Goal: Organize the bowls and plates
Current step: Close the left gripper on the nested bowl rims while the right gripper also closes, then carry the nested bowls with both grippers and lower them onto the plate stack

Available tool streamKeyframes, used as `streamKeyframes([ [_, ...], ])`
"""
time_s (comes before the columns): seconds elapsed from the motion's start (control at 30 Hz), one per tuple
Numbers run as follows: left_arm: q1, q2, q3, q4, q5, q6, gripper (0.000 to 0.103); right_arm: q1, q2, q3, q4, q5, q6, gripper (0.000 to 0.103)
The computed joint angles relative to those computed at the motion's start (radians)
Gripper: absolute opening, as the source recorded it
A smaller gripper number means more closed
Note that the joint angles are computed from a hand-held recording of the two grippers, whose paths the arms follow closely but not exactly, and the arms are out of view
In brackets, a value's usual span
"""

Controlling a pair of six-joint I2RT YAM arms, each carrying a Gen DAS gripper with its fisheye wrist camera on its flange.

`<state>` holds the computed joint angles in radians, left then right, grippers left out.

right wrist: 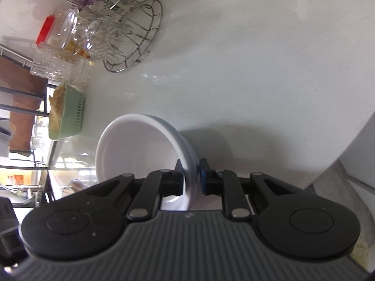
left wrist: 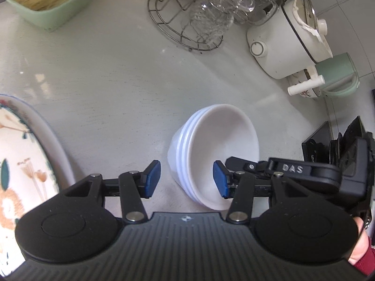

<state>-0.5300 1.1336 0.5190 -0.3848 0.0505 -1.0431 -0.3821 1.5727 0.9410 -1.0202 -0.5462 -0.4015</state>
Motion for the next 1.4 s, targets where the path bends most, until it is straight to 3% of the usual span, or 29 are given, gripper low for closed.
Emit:
streamKeyframes([
  [0.33,-0.003,0.161,-0.016,0.170,0.069,-0.021,0.053,-0.067,-0.001,-0.004,-0.019,0.009,-0.072,0.017],
  [0.5,-0.014,0.180,-0.032,0.202,0.062,-0.032,0.033,-0.056,-0.014,-0.020,-0.011,-0.006,-0.074,0.018],
  [0.63,-0.031,0.150,-0.036,0.179,0.041,-0.028,0.032,-0.077,-0.026,-0.025,-0.031,-0.011,-0.091,0.019],
  [0.87,-0.057,0.064,-0.006,0.075,0.018,-0.019,0.032,-0.097,-0.104,-0.021,-0.081,-0.034,-0.110,0.019],
  [1.07,-0.101,-0.067,0.050,-0.099,-0.052,-0.004,0.032,-0.117,-0.198,-0.002,-0.176,-0.060,-0.144,0.019],
  [1.4,-0.196,-0.297,0.130,-0.392,-0.165,-0.103,0.032,-0.134,-0.331,0.037,-0.360,-0.113,-0.194,0.019],
])
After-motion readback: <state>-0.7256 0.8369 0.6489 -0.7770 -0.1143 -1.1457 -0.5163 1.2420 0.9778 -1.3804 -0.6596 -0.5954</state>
